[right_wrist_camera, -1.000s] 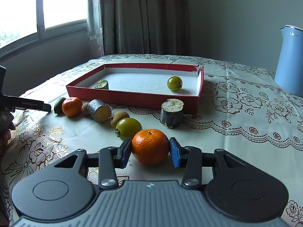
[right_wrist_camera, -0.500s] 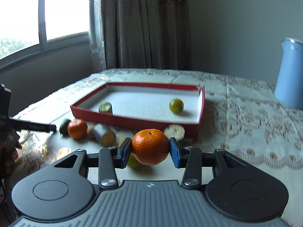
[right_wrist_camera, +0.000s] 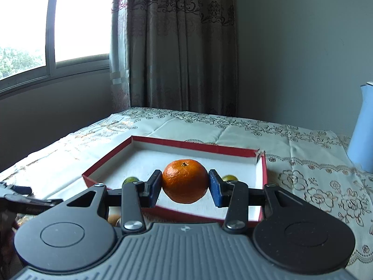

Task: Organize fruits
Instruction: 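Carry the tangerine into the red box and open the right gripper, then move the right gripper back toward the remaining fruits beside the box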

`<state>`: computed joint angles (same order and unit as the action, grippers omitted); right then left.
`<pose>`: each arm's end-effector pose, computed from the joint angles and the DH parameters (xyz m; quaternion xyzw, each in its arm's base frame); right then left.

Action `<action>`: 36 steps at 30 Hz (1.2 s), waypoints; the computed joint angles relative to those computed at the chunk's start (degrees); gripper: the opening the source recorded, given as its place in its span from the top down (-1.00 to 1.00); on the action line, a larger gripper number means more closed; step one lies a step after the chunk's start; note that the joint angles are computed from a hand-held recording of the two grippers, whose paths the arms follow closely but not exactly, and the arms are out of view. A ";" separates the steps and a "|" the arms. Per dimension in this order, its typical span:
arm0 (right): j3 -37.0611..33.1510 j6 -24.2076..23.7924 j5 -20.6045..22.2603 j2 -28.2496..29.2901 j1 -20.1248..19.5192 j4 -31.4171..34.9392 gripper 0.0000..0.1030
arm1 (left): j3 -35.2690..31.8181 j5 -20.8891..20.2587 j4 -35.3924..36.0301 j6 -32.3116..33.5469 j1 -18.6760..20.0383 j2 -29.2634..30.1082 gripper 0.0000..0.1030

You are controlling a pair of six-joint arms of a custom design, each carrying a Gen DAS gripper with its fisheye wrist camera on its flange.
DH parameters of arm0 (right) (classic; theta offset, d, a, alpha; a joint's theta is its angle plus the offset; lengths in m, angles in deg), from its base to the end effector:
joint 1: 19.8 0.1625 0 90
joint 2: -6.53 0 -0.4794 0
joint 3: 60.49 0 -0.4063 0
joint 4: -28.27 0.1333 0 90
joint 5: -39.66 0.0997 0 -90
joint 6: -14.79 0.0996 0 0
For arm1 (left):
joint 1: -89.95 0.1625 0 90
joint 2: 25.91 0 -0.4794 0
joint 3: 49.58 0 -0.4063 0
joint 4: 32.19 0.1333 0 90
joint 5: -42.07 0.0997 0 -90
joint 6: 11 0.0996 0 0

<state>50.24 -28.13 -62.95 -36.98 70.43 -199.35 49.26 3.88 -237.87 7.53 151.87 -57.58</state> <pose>0.1141 -0.6296 0.1793 0.2398 -0.7786 0.5010 0.2921 -0.1324 -0.6976 0.0736 0.1596 0.8242 -0.4014 0.3662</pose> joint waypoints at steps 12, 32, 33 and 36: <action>-11.18 3.61 -7.10 5.22 -1.24 9.66 0.18 | 0.23 -0.99 0.48 -0.77 0.35 -0.40 -1.00; 4.23 4.17 -1.54 -0.06 -6.75 -9.70 -0.11 | 3.50 -9.51 -11.39 7.15 0.44 -0.35 -1.00; 4.40 4.66 -1.66 -0.17 -7.10 -9.69 -0.11 | 3.52 -9.96 -11.34 8.03 0.37 -0.29 -1.00; 4.46 7.03 -0.89 -0.59 -7.94 -8.11 -0.11 | 3.34 -10.32 -12.89 10.70 -0.05 0.38 -1.00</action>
<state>54.70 -21.10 -63.83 -37.56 62.49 -207.45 52.60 -6.44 -250.76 18.23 151.82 -57.20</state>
